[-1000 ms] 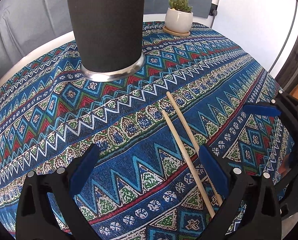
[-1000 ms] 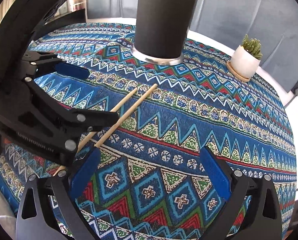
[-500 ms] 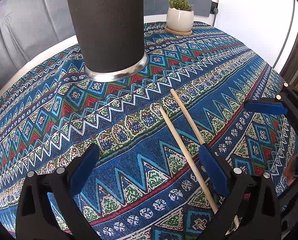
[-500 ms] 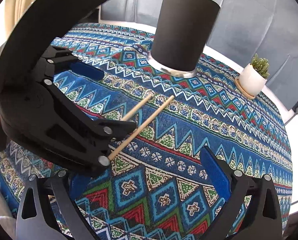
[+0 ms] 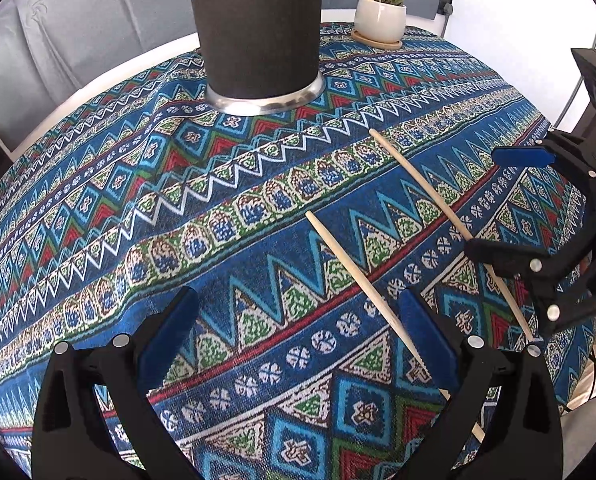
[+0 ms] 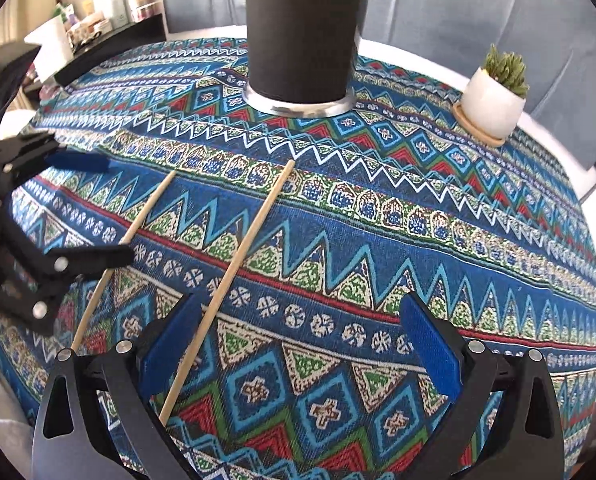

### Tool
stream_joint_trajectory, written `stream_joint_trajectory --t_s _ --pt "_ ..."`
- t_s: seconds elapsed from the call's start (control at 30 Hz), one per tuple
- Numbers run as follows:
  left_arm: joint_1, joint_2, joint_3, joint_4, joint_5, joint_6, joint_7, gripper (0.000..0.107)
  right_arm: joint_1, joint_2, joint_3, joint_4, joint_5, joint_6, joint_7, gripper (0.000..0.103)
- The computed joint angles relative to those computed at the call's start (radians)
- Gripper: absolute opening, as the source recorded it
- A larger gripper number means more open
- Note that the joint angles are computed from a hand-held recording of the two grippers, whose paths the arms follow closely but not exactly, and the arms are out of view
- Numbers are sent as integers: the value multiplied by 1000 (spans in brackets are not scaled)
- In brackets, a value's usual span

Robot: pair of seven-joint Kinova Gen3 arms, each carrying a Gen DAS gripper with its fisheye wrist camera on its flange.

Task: Organize utensils
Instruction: 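Grasp one loose wooden stick with the right gripper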

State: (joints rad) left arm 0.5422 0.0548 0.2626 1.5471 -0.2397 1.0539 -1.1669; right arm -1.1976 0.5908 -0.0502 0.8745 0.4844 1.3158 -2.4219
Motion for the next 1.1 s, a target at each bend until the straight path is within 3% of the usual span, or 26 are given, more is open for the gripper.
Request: stream_joint_trajectory --t_s 0.1,0.3,0.43,1.1 --pt "4 -23 2 29 -20 -8 31 98 24 -8 -5 18 -23 -35 -15 96" --pt "-15 -80 21 114 -66 -74 113 99 2 -43 9 128 50 -147 -88 96" --pt "-24 -104 45 153 -112 -106 183 99 14 -43 -5 124 54 -145 -85 96" --pt "-41 -111 58 155 -102 -103 180 99 19 -44 -12 123 55 -145 -85 97"
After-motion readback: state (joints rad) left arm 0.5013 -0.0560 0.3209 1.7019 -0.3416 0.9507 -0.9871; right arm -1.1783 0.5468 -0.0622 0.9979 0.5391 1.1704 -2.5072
